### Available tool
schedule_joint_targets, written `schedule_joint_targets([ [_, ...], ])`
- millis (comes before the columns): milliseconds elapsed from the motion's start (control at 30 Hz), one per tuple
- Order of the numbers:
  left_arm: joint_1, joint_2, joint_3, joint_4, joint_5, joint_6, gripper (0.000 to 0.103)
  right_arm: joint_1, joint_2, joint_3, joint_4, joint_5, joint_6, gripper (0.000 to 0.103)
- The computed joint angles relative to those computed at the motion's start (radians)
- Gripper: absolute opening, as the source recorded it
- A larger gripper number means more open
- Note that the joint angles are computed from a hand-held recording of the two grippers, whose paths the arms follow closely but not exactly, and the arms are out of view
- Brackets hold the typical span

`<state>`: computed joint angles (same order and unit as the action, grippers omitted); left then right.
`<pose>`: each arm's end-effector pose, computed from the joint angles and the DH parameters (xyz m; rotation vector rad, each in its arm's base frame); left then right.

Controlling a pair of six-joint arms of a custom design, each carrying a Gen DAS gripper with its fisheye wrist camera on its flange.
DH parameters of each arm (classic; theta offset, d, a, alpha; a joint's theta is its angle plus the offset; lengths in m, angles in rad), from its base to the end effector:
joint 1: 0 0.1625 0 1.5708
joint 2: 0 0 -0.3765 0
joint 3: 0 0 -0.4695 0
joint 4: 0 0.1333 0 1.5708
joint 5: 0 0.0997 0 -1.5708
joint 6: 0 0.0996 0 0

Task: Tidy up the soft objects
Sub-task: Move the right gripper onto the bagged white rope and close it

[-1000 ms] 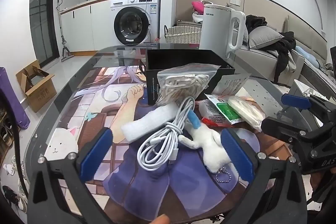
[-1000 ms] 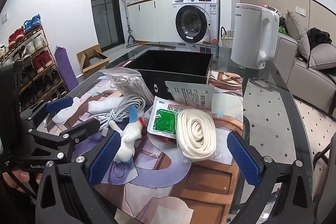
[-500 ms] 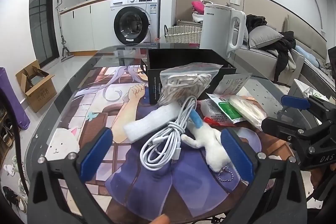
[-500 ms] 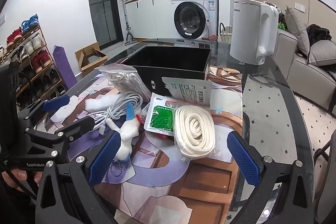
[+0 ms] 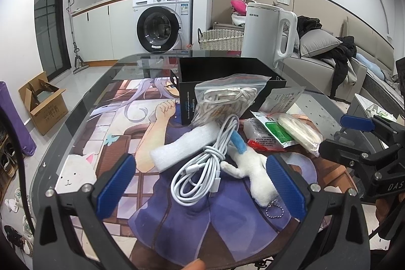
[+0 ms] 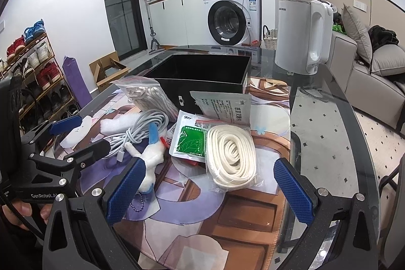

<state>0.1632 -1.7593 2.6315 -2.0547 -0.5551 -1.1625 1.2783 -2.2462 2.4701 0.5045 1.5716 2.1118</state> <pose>-0.2644 -0.2644 0.0865 0.5264 2.2326 -1.0912 0.0611 -0.2590 0.2114 0.8944 -2.3163 0.8774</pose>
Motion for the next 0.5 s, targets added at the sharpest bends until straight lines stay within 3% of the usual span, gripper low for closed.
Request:
schedule_joint_targets([
  [500,0.011,0.017,-0.005,-0.027,-0.001,0.031,0.103,-0.017,0.007,-0.009,-0.001,0.002,-0.004,0.103],
])
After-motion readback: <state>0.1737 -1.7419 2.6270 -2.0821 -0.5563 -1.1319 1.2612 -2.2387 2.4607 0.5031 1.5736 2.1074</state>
